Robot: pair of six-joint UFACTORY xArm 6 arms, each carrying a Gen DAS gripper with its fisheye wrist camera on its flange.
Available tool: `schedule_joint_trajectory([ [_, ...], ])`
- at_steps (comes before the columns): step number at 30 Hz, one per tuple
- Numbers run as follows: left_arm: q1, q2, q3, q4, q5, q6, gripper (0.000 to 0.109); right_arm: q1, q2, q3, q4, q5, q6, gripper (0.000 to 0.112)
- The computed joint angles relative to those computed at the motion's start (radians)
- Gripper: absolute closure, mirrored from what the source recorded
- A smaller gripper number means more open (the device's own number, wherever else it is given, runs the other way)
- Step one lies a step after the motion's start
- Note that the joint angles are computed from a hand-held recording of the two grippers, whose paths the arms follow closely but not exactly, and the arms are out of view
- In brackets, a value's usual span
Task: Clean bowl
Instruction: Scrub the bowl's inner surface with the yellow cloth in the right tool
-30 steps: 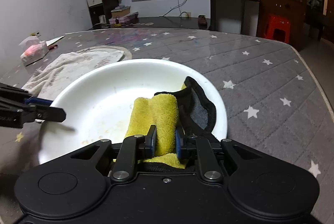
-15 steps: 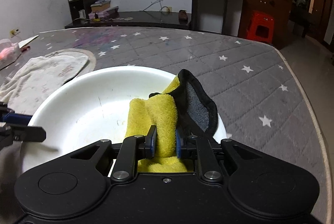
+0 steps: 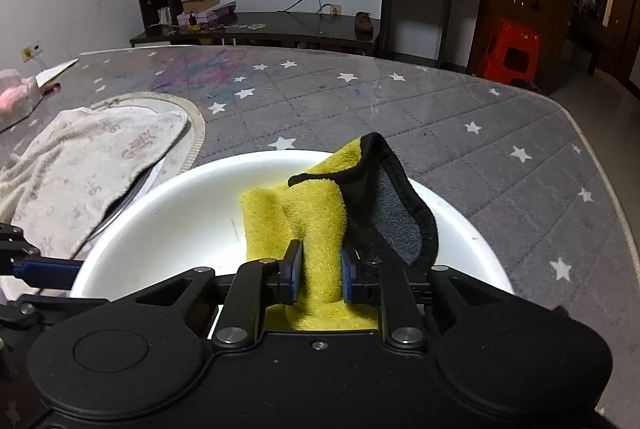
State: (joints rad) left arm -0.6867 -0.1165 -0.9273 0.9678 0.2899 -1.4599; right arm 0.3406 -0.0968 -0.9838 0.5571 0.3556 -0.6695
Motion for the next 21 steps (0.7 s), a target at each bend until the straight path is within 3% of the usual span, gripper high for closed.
schedule_joint_trajectory([
  [5, 0.004, -0.007, -0.019, 0.078, 0.056, -0.053, 0.079, 0.015, -0.029, 0.022, 0.017, 0.016, -0.014, 0.090],
  [21, 0.092, 0.083, -0.068, 0.087, -0.078, 0.023, 0.090, 0.015, -0.254, 0.206, 0.041, 0.101, -0.046, 0.091],
])
